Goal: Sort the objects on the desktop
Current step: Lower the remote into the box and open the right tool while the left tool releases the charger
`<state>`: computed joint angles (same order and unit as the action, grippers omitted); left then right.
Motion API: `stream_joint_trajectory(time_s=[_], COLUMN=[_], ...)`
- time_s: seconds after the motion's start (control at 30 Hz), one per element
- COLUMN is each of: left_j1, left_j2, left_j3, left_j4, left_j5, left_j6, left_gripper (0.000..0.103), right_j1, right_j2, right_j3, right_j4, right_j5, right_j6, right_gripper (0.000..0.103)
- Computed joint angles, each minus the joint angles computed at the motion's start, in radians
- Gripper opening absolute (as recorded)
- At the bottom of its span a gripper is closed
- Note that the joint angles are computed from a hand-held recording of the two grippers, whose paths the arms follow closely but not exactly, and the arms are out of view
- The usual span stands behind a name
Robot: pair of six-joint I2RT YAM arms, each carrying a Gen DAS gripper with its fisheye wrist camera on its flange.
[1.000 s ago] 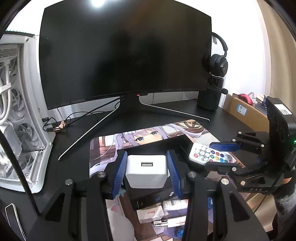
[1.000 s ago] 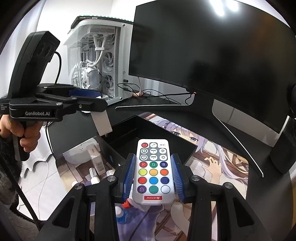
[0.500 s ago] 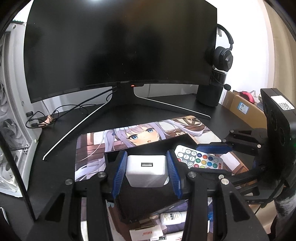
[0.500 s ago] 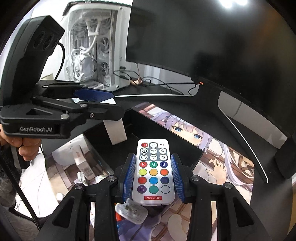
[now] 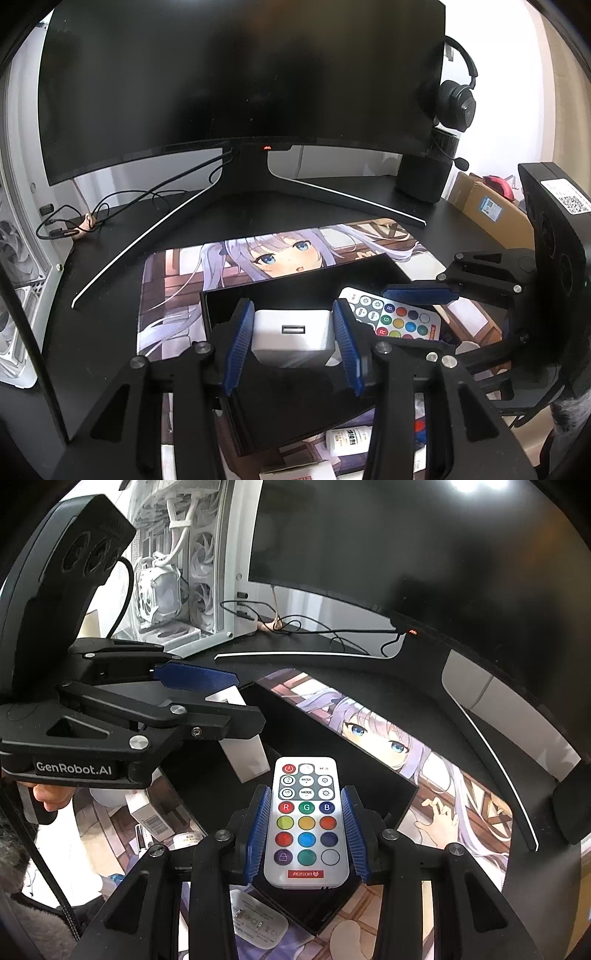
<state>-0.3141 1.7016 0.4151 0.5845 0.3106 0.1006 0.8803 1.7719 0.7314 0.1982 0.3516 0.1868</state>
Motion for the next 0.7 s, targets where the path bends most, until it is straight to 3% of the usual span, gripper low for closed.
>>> stream_joint_trajectory(time_s=[0.5, 0.7], left_j1=[-0.027, -0.033], left_j2=[0.090, 0.113], left_j3=[0.034, 0.035], left_j4=[0.016, 0.036], left_j5=[-0.021, -0.027], left_j6=[0.001, -0.002], left_gripper=[0.043, 0.043], right_j1=[-0.007, -0.045], right_j2=[0.076, 0.084], right_j3=[0.097, 0.130], right_j4=[-0.091, -0.151], right_j5=[-0.017, -0.097], right_j6=[-0.026, -0.014], right_gripper=[0.039, 0.039])
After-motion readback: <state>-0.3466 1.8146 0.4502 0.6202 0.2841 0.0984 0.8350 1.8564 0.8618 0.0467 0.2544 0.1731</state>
